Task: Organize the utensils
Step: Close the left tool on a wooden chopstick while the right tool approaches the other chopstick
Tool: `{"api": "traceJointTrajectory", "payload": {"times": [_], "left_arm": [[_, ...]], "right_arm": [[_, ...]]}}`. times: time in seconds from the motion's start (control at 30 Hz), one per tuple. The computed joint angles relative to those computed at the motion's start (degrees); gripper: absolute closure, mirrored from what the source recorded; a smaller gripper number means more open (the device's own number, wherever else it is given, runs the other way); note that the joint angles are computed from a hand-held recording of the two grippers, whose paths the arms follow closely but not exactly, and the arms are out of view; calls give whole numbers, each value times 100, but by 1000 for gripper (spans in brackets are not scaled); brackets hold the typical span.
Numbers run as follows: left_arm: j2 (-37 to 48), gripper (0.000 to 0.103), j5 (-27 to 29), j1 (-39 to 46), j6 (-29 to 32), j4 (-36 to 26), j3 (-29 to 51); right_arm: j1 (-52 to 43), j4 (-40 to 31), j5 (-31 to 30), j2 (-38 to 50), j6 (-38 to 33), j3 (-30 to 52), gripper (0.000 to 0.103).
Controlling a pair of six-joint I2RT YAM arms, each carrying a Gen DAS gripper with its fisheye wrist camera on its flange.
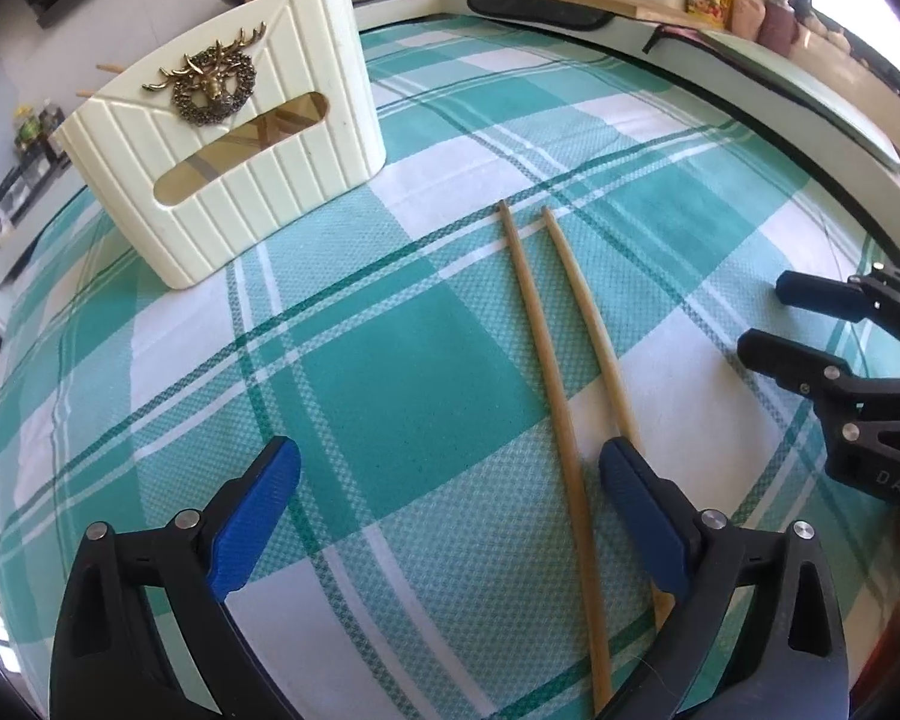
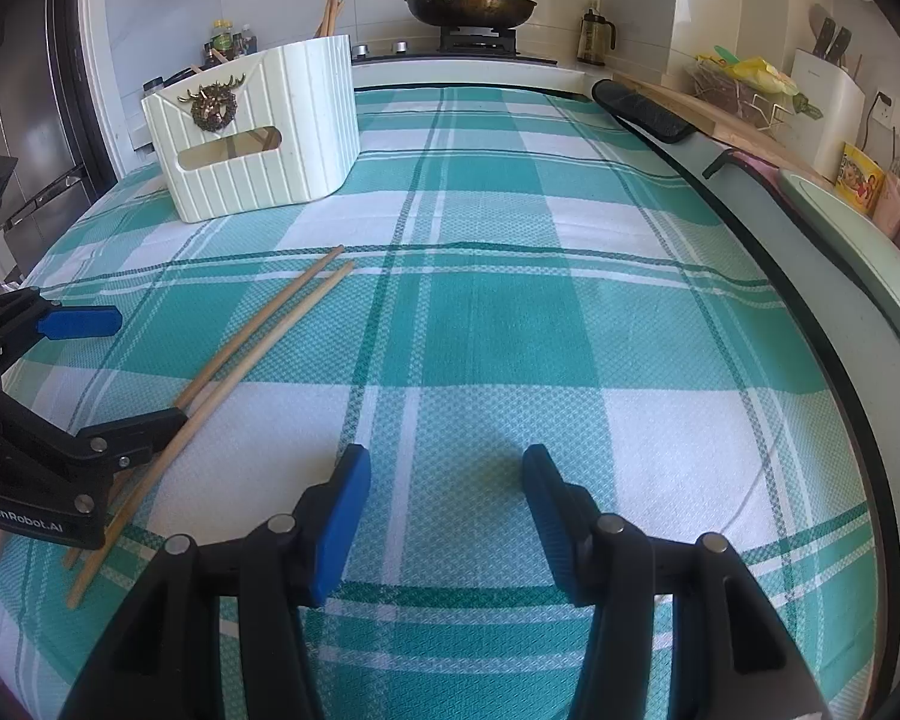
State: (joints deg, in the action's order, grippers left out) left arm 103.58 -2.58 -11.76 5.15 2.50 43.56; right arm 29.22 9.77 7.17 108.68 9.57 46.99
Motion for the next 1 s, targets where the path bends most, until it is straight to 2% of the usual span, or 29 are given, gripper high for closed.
{"api": "traceJointTrajectory", "payload": {"times": [0.07, 0.1, 0.17, 0.2, 0.23, 0.43, 0.67, 0.73, 0.8, 0.87, 0.97, 1.0], "left_arm": [[2, 34, 404, 156, -175, -177, 110], [-31, 43, 319, 146, -253, -157, 93], [-91, 86, 401, 194, -282, -193, 78], [-117, 94, 441, 242, -340, -229, 71], [-142, 98, 467, 299, -419, -251, 50], [-829, 98, 232, 949, -940, 17, -771], [-1899, 98, 516, 2190, -863, 101, -1844], [-1950, 98, 641, 2368, -891, 166, -1981], [-1928, 98, 645, 2353, -981, 355, -2102], [-1933, 98, 553, 2217, -1015, 418, -2132], [-2037, 98, 600, 2130, -1012, 380, -2191], [-2059, 98, 589, 2116, -994, 396, -2222]], "right_arm": [[0, 0, 0, 0, 0, 0, 49], [0, 0, 0, 0, 0, 0, 49], [-2, 0, -2, 1, -2, 1, 49], [-2, 0, -2, 1, -2, 1, 49], [-2, 0, -2, 1, -2, 1, 49], [-5, 5, -7, 3, 0, -1, 49], [174, -85, 168, -270, 208, -129, 49], [338, -221, -247, -557, 469, -168, 49], [640, -473, -601, -631, 649, 14, 49], [1006, -847, -652, -362, 757, 441, 49], [1363, -1394, -353, 282, 803, 1112, 49], [1453, -1283, -142, 344, 767, 1106, 49]]}}
